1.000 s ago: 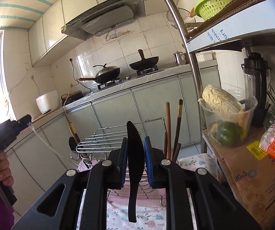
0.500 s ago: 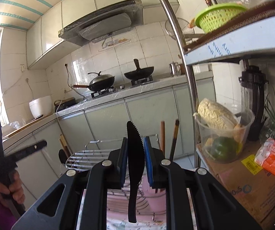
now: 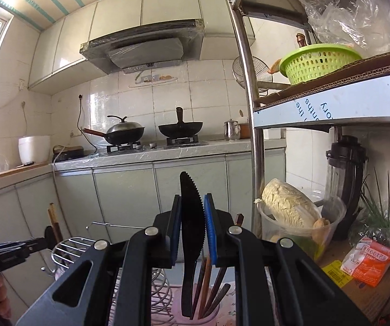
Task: Organize utensils
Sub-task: 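Lower the clear utensil and black knife into the pink cup and open both tools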
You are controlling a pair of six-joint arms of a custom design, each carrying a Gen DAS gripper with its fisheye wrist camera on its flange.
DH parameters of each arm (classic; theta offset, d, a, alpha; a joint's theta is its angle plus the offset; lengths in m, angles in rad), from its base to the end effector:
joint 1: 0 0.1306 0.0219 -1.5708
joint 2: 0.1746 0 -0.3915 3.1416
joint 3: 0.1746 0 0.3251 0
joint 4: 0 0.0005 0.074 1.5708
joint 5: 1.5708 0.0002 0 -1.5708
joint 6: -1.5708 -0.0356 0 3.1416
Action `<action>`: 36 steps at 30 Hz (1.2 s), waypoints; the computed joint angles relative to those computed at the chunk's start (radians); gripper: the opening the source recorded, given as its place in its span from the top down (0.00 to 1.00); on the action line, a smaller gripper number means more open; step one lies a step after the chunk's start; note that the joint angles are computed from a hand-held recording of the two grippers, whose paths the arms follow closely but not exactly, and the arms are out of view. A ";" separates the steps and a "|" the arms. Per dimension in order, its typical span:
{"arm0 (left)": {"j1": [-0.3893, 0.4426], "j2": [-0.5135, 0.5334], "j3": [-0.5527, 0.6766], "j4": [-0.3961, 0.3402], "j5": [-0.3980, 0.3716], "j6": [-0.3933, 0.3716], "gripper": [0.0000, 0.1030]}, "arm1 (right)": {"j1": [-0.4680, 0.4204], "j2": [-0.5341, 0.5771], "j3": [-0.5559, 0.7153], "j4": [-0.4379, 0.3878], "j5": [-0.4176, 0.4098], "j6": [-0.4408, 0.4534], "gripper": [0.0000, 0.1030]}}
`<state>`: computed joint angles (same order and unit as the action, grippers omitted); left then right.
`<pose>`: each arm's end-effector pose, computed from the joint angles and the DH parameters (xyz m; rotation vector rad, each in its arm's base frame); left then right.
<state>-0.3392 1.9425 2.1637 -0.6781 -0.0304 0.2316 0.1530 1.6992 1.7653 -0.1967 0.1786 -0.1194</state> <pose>0.6044 -0.2126 0.4879 0.0906 2.0412 -0.3284 0.5656 0.0803 0.5113 0.1046 1.6964 0.0515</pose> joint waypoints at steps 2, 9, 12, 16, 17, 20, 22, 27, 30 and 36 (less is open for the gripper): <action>0.002 -0.001 -0.006 0.007 0.004 0.000 0.87 | -0.002 0.019 0.014 -0.010 0.005 0.000 0.84; 0.005 0.001 -0.010 0.009 0.010 0.003 0.87 | -0.008 0.038 0.006 -0.038 0.002 0.003 0.84; 0.002 0.000 -0.014 0.011 0.004 0.005 0.87 | -0.010 0.034 -0.010 -0.051 -0.005 -0.002 0.84; -0.007 -0.007 -0.033 0.023 -0.016 -0.004 0.87 | -0.010 0.025 -0.040 -0.066 -0.014 -0.007 0.84; -0.010 -0.011 -0.042 0.029 -0.020 -0.007 0.87 | -0.010 0.021 -0.053 -0.064 -0.015 -0.008 0.84; -0.015 -0.018 -0.057 0.037 -0.032 -0.010 0.87 | -0.011 0.014 -0.082 -0.069 -0.023 -0.018 0.84; -0.017 -0.023 -0.068 0.042 -0.034 -0.009 0.87 | -0.011 0.015 -0.089 -0.086 -0.031 -0.024 0.84; -0.019 -0.037 -0.091 0.054 -0.019 0.008 0.82 | -0.009 0.029 -0.076 -0.147 -0.049 -0.026 0.83; -0.025 -0.056 -0.126 0.083 -0.035 0.005 0.68 | -0.009 0.029 -0.076 -0.166 -0.058 -0.027 0.82; -0.035 -0.098 -0.189 0.142 -0.058 -0.002 0.64 | -0.012 -0.007 -0.123 -0.144 -0.065 -0.045 0.75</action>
<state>-0.3746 1.8447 1.9750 -0.5364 -0.0888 0.2292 0.1414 1.6924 1.6423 -0.3412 0.1133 -0.1647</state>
